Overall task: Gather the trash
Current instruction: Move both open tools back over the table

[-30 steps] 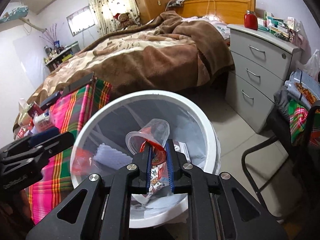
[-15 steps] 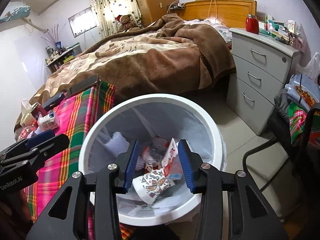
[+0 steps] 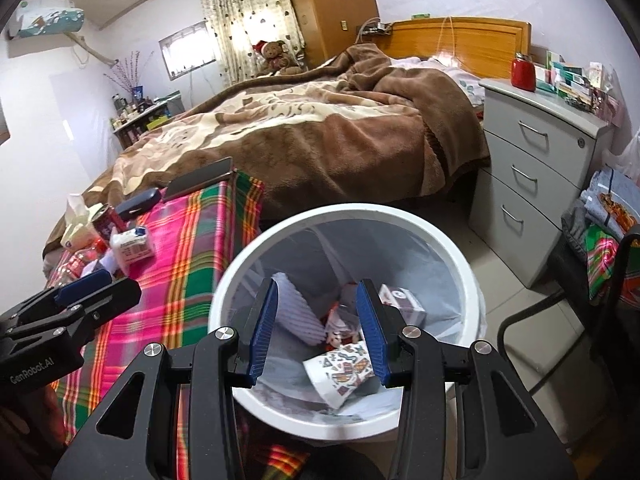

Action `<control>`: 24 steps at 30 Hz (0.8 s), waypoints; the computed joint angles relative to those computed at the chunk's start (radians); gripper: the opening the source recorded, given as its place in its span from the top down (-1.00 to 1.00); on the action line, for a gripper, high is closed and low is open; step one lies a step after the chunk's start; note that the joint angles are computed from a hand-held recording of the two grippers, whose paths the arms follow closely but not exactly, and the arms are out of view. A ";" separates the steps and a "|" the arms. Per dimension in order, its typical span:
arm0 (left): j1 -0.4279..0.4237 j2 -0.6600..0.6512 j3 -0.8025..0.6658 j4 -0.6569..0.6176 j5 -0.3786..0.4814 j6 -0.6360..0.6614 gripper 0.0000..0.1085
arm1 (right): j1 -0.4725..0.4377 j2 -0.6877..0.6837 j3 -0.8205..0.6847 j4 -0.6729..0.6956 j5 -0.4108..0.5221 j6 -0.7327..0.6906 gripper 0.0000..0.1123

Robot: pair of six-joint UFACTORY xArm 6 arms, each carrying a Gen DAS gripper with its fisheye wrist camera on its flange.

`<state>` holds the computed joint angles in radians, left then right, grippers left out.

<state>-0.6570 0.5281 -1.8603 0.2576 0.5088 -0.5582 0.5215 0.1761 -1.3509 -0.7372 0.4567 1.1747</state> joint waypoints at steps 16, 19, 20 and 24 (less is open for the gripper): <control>0.070 -0.224 0.302 0.204 -0.073 -0.214 -0.21 | 0.053 0.102 -0.119 0.017 -0.057 -0.045 0.03; 0.094 -0.265 0.359 0.225 -0.088 -0.243 -0.21 | 0.065 0.129 -0.151 0.042 -0.060 -0.076 0.03; 0.102 -0.277 0.375 0.234 -0.090 -0.258 -0.21 | 0.070 0.140 -0.165 0.052 -0.060 -0.090 0.03; 0.133 -0.325 0.440 0.278 -0.104 -0.306 -0.21 | 0.092 0.183 -0.221 0.085 -0.057 -0.148 0.03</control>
<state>-0.5244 0.2028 -1.4201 0.5360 0.4051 -0.8647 0.6138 0.3596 -1.5722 -0.6522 0.4001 1.0271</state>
